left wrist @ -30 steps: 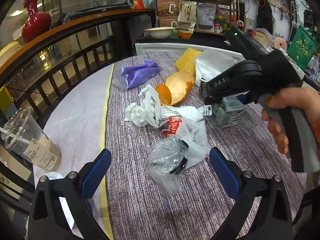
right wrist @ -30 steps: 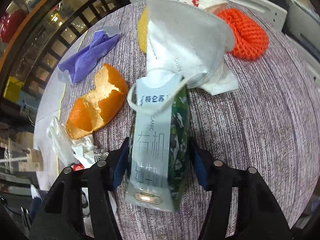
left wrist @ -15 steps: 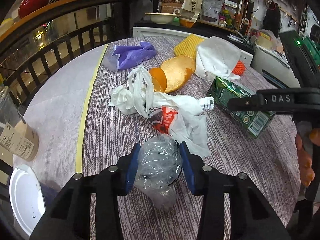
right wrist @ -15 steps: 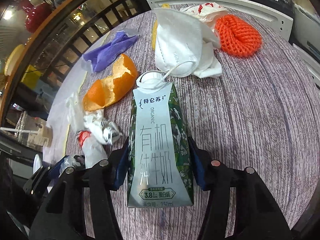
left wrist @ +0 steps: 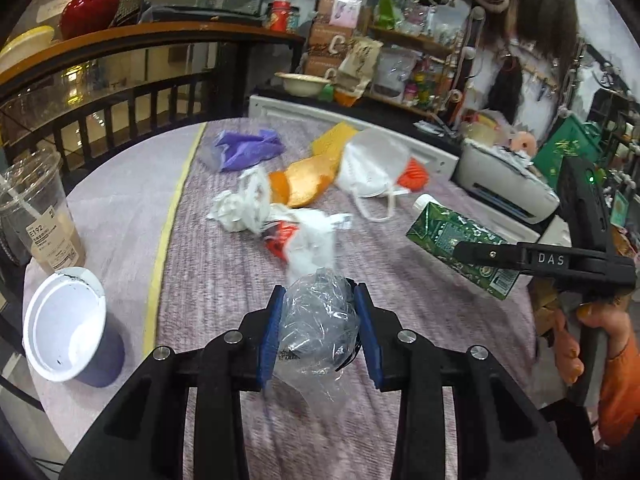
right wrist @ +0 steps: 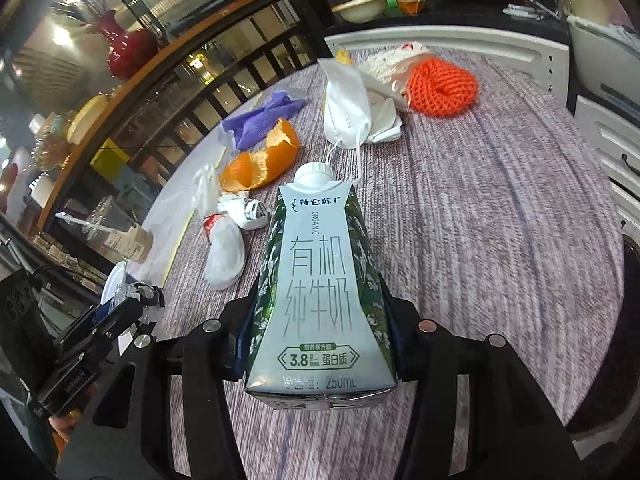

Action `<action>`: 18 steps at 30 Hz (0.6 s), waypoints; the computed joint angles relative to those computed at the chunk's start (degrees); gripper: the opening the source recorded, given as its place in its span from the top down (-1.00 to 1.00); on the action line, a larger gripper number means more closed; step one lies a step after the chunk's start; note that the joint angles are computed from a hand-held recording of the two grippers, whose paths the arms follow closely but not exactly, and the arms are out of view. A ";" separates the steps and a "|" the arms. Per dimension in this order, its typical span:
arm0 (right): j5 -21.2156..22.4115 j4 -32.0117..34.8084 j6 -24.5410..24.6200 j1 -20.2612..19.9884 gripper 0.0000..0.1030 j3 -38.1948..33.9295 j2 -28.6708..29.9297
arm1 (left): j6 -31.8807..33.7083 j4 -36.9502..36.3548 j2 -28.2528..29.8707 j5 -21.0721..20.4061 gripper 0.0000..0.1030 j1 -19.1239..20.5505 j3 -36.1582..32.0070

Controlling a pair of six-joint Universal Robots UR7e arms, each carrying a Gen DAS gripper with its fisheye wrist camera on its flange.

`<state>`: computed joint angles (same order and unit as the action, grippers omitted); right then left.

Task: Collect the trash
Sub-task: 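Carry both items to the black bin while the right tool releases the carton inside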

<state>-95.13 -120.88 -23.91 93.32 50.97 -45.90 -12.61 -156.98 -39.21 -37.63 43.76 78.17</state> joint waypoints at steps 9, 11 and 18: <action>1.35 -11.20 -3.16 -5.10 0.00 8.95 -10.50 | 5.18 -0.06 7.44 -9.12 0.31 -1.29 -8.99; -1.27 -12.55 -1.32 -6.61 0.00 7.54 -10.79 | 6.76 1.22 10.78 -11.22 0.31 -1.50 -13.53; -13.36 -5.67 3.24 -13.43 0.00 -3.57 -4.68 | 9.25 10.51 23.11 -19.67 0.31 -2.36 -32.40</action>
<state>-108.48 -126.55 -20.66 79.89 47.40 -50.58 -3.36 -146.47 -16.10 -57.30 41.40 45.77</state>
